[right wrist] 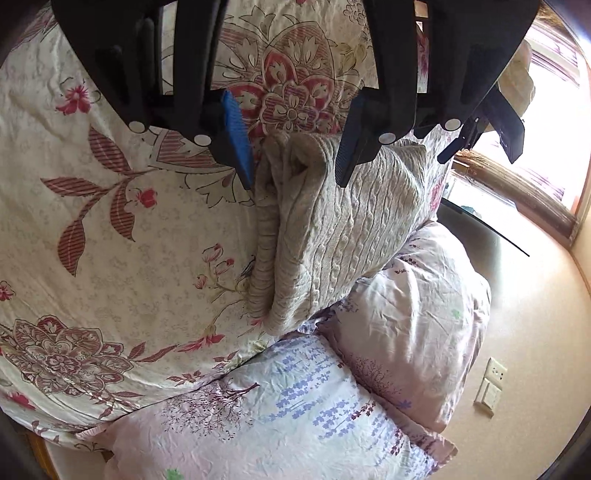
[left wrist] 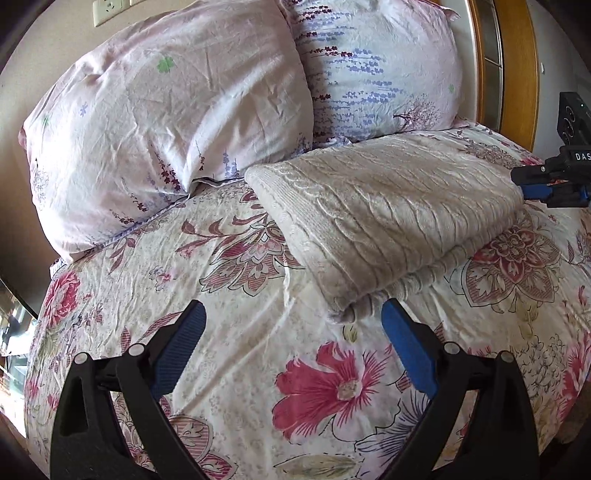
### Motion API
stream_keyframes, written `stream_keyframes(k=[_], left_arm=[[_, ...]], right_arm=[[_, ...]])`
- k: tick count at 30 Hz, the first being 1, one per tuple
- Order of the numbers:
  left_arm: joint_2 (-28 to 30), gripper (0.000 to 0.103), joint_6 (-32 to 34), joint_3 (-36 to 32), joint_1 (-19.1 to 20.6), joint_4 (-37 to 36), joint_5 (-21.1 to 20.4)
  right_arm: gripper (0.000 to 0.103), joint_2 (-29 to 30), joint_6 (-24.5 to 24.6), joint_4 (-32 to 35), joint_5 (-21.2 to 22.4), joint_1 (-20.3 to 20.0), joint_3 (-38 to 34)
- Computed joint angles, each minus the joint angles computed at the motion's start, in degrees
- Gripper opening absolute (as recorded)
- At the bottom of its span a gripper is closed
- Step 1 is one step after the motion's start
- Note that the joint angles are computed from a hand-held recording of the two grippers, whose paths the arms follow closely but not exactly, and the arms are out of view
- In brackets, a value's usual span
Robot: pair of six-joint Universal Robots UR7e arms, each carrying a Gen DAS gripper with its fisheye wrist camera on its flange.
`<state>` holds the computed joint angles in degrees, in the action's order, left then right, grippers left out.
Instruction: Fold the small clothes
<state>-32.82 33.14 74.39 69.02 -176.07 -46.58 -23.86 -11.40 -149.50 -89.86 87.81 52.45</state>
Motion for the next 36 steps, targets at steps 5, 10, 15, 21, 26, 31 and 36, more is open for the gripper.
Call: stream_keyframes(k=[5, 10, 15, 21, 26, 31, 36], left_arm=[[1.09, 0.095, -2.24, -2.07, -0.01, 3.21, 2.82], [1.12, 0.091, -9.37, -4.59, 0.72, 7.42, 2.90], [1.03, 0.090, -14.06, -5.42, 1.18, 9.84, 3.16], [-1.30, 0.089, -26.26, -5.36, 2.83, 18.24, -0.77], [-4.98, 0.088, -18.41, 1.67, 0.45, 6.55, -3.83], [-2.44, 0.093, -17.68, -2.96, -1.27, 3.51, -9.54], [4.52, 0.080, -20.87, -13.26, -1.22, 13.46, -10.96]], right_arm=[[0.047, 0.89, -1.97, 0.05, -0.49, 0.59, -0.84], [0.039, 1.84, -3.66, 0.13, -2.30, 1.24, -1.63], [0.019, 2.67, -6.53, -1.44, -7.45, 2.53, -2.05], [0.017, 3.21, -6.14, -1.38, -13.06, 3.37, -2.05], [0.031, 1.26, -9.18, -7.79, -13.78, 4.35, 1.38], [0.061, 1.72, -13.76, -14.46, -11.41, 5.76, 1.18], [0.055, 5.78, -13.85, -7.26, -13.59, 6.58, -5.37]])
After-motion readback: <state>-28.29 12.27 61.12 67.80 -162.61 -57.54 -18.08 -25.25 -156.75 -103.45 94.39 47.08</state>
